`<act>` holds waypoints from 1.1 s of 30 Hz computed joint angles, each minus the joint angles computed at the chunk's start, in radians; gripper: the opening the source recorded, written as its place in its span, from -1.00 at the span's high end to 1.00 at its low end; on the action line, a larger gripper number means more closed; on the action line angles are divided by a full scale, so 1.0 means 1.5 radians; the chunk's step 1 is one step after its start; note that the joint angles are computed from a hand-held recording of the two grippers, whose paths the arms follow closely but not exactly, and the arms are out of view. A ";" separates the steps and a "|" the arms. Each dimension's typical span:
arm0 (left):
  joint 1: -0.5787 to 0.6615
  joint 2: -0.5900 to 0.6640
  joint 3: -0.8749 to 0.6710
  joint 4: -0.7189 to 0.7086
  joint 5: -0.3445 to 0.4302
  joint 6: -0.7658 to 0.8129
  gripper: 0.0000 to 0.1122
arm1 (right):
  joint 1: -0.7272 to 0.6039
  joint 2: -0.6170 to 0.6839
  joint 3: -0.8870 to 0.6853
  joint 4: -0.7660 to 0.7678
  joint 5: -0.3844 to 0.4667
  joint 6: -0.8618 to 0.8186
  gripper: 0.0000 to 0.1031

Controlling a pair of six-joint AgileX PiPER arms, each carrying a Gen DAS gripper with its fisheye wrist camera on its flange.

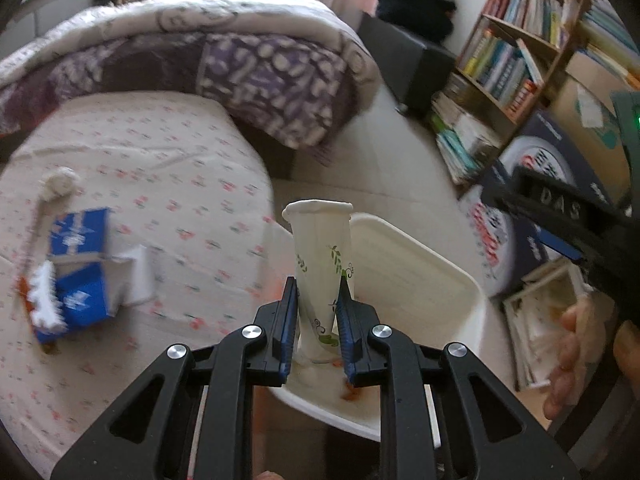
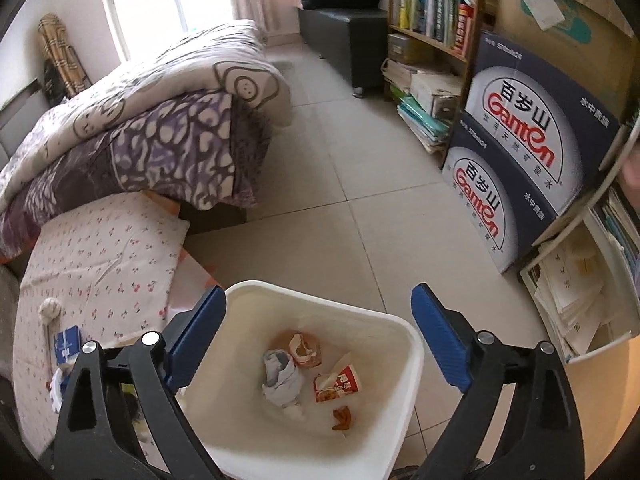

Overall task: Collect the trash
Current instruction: 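Open the left tool over the white bin to drop the paper cup, then grasp the pink crocheted strip with the left tool while the right grasps the white plastic bag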

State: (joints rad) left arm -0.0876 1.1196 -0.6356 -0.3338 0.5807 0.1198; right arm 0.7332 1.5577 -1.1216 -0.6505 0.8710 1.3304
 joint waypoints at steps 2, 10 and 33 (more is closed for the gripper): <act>-0.006 0.013 -0.002 -0.044 0.012 0.036 0.51 | -0.008 -0.006 0.007 0.002 -0.005 0.001 -0.77; 0.028 0.021 0.009 -0.129 0.053 0.117 -0.02 | -0.017 -0.010 0.006 0.023 -0.028 0.004 -0.83; 0.527 0.115 -0.095 0.015 0.033 0.216 -0.13 | 0.135 0.187 -0.245 0.067 0.026 -0.074 -0.86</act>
State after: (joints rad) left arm 0.7025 1.2918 -0.7787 -0.3113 0.6298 0.4438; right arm 0.9357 1.8379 -1.4885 -0.5504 0.9099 1.2191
